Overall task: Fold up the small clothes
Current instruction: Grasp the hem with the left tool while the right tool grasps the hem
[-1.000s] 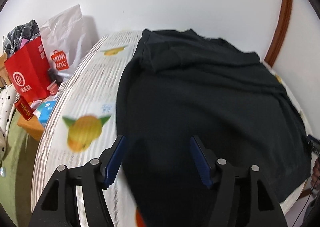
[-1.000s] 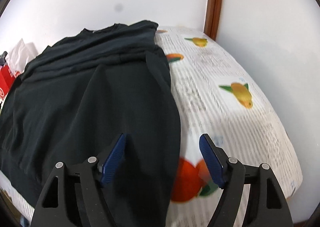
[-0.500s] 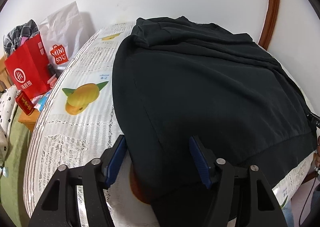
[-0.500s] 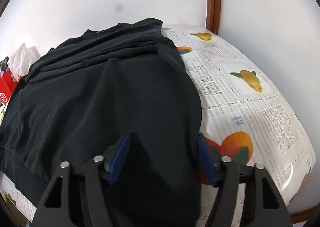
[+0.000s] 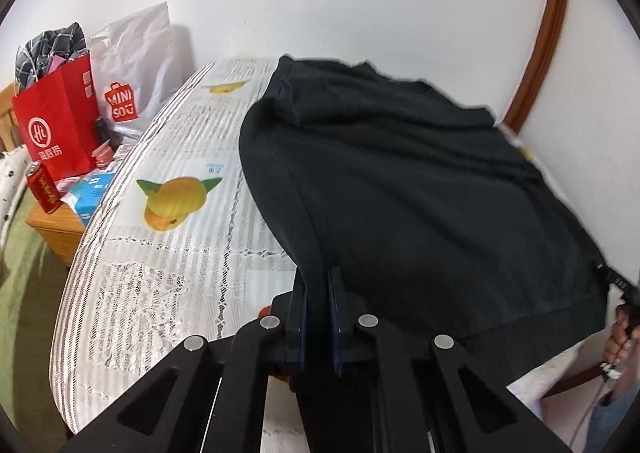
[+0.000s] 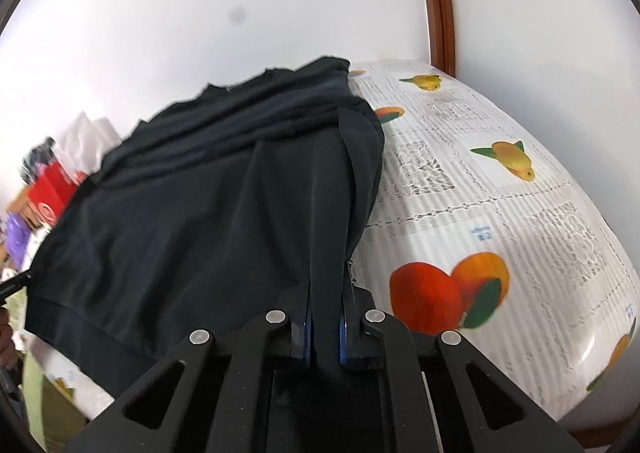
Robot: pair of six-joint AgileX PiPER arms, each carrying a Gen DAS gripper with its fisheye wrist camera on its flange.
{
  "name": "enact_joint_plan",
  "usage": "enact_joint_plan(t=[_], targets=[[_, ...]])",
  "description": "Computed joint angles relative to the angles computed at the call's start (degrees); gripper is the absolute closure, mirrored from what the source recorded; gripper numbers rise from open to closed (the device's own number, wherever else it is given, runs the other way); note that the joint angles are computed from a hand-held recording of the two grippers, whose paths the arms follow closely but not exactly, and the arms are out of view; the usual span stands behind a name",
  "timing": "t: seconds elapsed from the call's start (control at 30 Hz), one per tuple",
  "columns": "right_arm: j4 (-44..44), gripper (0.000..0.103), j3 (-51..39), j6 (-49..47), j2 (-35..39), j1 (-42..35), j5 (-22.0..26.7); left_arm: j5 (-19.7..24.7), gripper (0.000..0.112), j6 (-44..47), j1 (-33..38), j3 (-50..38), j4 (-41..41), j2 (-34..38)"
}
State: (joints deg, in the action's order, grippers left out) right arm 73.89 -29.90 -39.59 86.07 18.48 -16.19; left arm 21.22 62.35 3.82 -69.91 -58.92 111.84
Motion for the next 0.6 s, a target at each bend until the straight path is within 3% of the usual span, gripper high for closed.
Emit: enact_joint_plan(t=[0.07,0.17,0.3,0.43,0.6], targets=[[4.6,0.095,1.3,-4.1,-3.1,1.6,-1.8,2.1,0.104,7.1,1.6,2.0,-7.1,-2.4],[6.4,0.095,3.3,-6.3,-8.4,2.5,-2.2,5.2,0.104,9.7,3.1,2.6,-9.8,-4.5],[15.1,0.095,4.1,-16.6,-15.6,3.5,-3.3,7.8,0.104,12.2,4.7,3.2,-13.0,-7.2],[20.1,0.095,4.3,-25.5,-22.0,3.2,-4.2,5.7,0.104,18.8,4.3,5.0,-18.9,-9.9],[11.5,0.095,3.3,-19.5,-22.2,-5.0,2.3,1.7,0.104,24.3,1.5,3.3,-24.6,-9.4]])
